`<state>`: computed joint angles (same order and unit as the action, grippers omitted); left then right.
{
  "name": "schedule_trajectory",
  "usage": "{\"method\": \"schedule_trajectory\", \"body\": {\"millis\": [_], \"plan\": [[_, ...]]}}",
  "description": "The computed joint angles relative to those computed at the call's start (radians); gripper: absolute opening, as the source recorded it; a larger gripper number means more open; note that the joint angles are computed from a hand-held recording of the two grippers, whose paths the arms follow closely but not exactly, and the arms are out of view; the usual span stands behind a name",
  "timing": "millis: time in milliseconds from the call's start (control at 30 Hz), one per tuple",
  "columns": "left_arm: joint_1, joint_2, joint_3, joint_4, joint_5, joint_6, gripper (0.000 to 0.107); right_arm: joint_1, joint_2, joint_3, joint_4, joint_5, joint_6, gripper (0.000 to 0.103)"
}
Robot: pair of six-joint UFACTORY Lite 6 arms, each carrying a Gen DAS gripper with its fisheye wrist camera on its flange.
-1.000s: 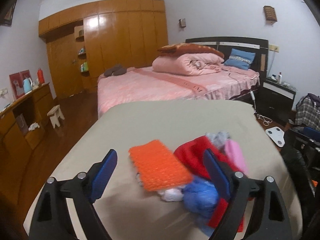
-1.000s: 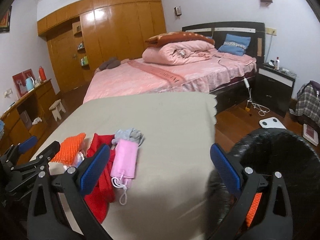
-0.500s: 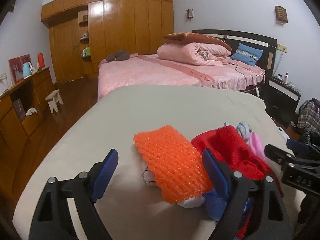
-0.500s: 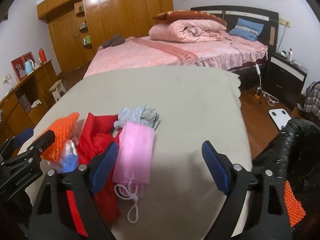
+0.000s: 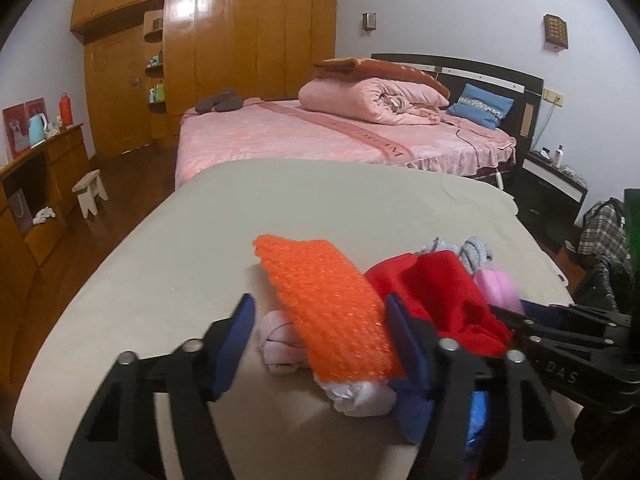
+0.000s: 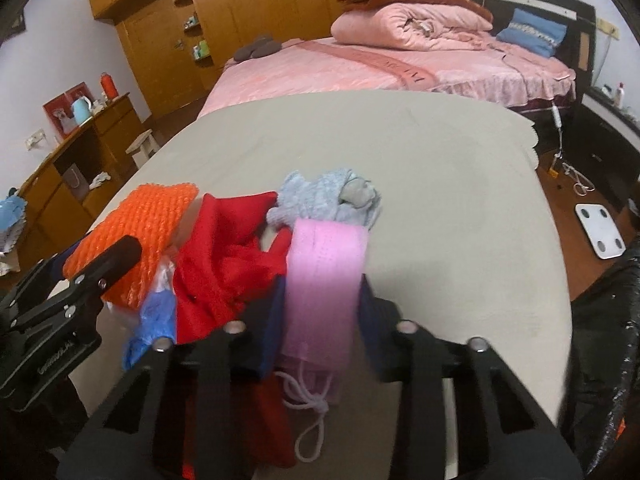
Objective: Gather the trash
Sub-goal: 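Grasp the orange mesh pad with the left tool while the right tool grasps the pink mask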
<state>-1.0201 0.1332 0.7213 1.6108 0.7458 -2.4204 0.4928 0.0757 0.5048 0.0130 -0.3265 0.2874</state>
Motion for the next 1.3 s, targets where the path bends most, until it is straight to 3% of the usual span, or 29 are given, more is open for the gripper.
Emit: {"method": "schedule_trajectory", "body": {"millis": [167, 367, 733, 1300], "plan": [[-0.006, 0.001, 0.014, 0.027, -0.02, -0.015, 0.033, -0.002, -0.059, -0.034, -0.014, -0.009, -0.007, 0.017], [-0.026, -0.018, 0.026, 0.008, 0.011, 0.003, 0.02, -0.039, -0.188, -0.08, -0.042, 0.024, -0.003, 0.016], [-0.085, -0.069, 0.084, -0.042, 0.105, 0.101, 0.013, -0.133, -0.4, -0.124, -0.362, 0.103, 0.264, 0.016], [-0.179, -0.018, 0.174, -0.054, 0.152, 0.126, 0.011, -0.159, -0.516, -0.168, -0.568, 0.139, 0.468, 0.016]]}}
